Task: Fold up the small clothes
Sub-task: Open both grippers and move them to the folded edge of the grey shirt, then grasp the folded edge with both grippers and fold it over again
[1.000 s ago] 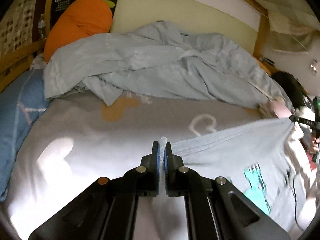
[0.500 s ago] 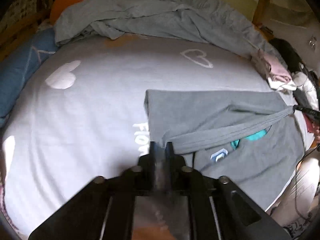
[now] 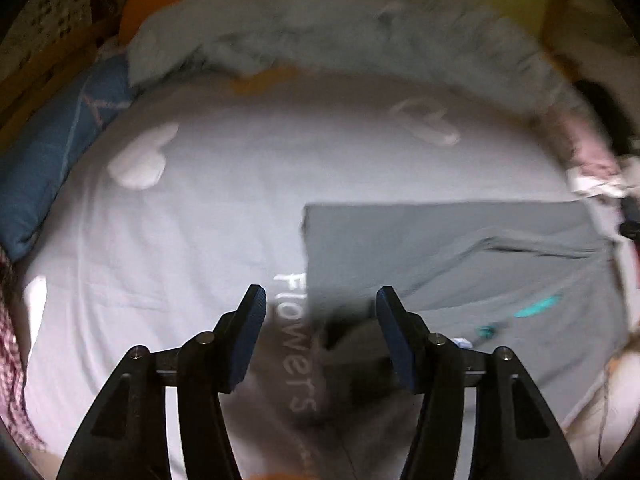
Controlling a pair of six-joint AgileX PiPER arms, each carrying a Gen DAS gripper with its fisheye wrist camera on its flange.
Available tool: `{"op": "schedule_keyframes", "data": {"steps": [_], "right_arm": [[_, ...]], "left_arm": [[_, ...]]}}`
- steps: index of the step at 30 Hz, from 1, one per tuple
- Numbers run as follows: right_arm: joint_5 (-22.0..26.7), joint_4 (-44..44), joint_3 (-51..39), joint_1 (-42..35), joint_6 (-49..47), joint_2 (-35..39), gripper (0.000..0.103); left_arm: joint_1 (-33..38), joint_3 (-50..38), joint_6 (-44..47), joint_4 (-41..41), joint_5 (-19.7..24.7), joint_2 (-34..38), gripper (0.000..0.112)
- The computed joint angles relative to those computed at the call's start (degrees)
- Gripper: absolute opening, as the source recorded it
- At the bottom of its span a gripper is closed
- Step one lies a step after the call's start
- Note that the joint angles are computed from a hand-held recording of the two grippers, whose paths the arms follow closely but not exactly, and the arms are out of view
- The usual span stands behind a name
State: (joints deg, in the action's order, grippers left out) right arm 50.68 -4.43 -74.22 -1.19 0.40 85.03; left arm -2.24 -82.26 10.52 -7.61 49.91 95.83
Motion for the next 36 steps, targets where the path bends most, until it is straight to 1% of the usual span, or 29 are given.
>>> {"op": "schedule_keyframes", "data": {"steps": [1,2,3,4,5,6,7,8,10,12,13,16,17,18,19,20,21,22,23,24,25,26,29,30,32,33,34,35,36], "right_arm": [[0.55,-1.14,-0.67,0.46,2.53,1.64,0.049],[0.72,0.01,-0.90,0.00,3.01,2.93,0.049],[1.23,3.45,-1.05,-1.13,1.21,3.95,0.049],[2.47,9.18,-1.04,-3.46,-2.89,4.62,0.041],[3.59,14.33,-0.43,-5.63,-8.62,4.85,0.029],[4.68,17.18,0.59,-6.90,-12.64,4.64,0.003],[4.18,17.75,2.33,-7.48,-14.37,3.37,0.003],[2.57,17.19,4.69,-7.85,-15.10,1.26,0.003],[-0.75,10.60,8.96,-6.97,-10.51,-3.13,0.003],[-3.29,1.72,12.68,-5.22,-3.85,-7.03,0.003],[-3.46,-0.25,13.63,-4.95,-2.45,-8.10,0.003],[-1.24,2.34,14.04,-7.81,-4.61,-9.38,0.003],[-0.84,2.88,14.26,-8.46,-4.79,-10.06,0.003],[-0.77,4.17,14.40,-9.43,-5.63,-10.83,0.003],[-0.72,6.08,13.95,-10.34,-6.93,-10.96,0.006],[-0.15,9.91,12.50,-11.83,-9.69,-10.69,0.010],[0.08,12.24,11.16,-12.56,-10.98,-10.02,0.023],[-0.02,14.48,9.62,-13.26,-11.93,-9.15,0.043],[-0.52,16.57,7.46,-13.54,-12.65,-7.71,0.053],[-0.74,19.03,4.50,-13.44,-14.11,-5.41,0.058],[0.08,20.54,1.46,-13.35,-14.81,-2.81,0.058],[1.61,21.71,-2.34,-13.31,-14.29,0.66,0.058],[4.49,26.40,-10.95,-13.58,-13.43,10.01,0.058],[4.48,25.31,-13.35,-12.82,-11.99,12.92,0.058],[5.03,21.68,-17.38,-11.29,-8.81,17.89,0.058],[5.84,21.32,-19.17,-11.10,-8.56,20.27,0.058],[6.80,21.89,-20.69,-11.29,-8.92,22.22,0.058],[7.88,23.74,-21.97,-11.80,-10.41,24.12,0.054],[8.87,25.19,-23.08,-12.19,-11.92,25.47,0.037]], "left_arm": [[-0.42,0.06,-1.59,1.40,0.11,1.06,0.056],[-0.54,0.05,-2.59,2.09,1.03,1.90,0.055],[-0.16,0.42,-2.40,1.34,2.43,2.34,0.042],[0.77,2.11,-0.09,-1.32,2.19,1.53,0.030],[1.55,4.34,2.60,-3.72,1.43,0.03,0.012],[1.75,6.32,3.54,-3.83,0.49,-1.63,0.008],[1.47,8.72,2.56,-1.95,-1.15,-4.08,0.006],[1.38,10.48,1.88,-0.52,-2.10,-6.12,0.005],[1.09,12.58,0.22,2.40,-2.46,-8.85,0.005],[1.34,14.17,0.38,3.75,-2.16,-10.70,0.012],[1.09,15.08,0.08,5.00,-2.29,-11.51,0.012],[1.07,15.76,-1.18,8.40,-2.65,-12.22,0.016],[1.45,16.12,-0.28,7.32,-3.02,-12.85,0.021],[2.40,16.05,2.49,3.95,-3.14,-13.24,0.027],[3.90,15.48,6.26,-0.69,-2.51,-13.55,0.032],[4.78,13.85,7.78,-3.42,-1.74,-12.95,0.045],[4.55,12.47,7.01,-3.87,-1.50,-12.47,0.061],[3.67,10.39,4.46,-2.10,-1.26,-11.09,0.065],[2.55,7.93,2.08,-0.15,-1.18,-9.09,0.066],[2.26,5.41,1.17,0.26,-1.33,-6.83,0.066],[2.71,2.32,1.09,-0.93,-1.37,-3.90,0.066],[3.62,-1.34,1.54,-3.45,-0.46,-0.51,0.066],[6.93,-12.65,3.53,-13.40,4.71,10.18,0.065],[7.17,-16.21,2.51,-14.09,6.85,13.38,0.065],[6.02,-24.68,-1.54,-10.20,11.91,20.54,0.064],[5.15,-26.35,-2.08,-8.58,12.64,22.24,0.064],[4.44,-26.54,-1.57,-7.65,11.65,22.89,0.064],[3.99,-26.77,-0.60,-7.53,10.64,23.23,0.064],[4.04,-28.12,0.17,-8.48,10.80,24.03,0.058]]}}
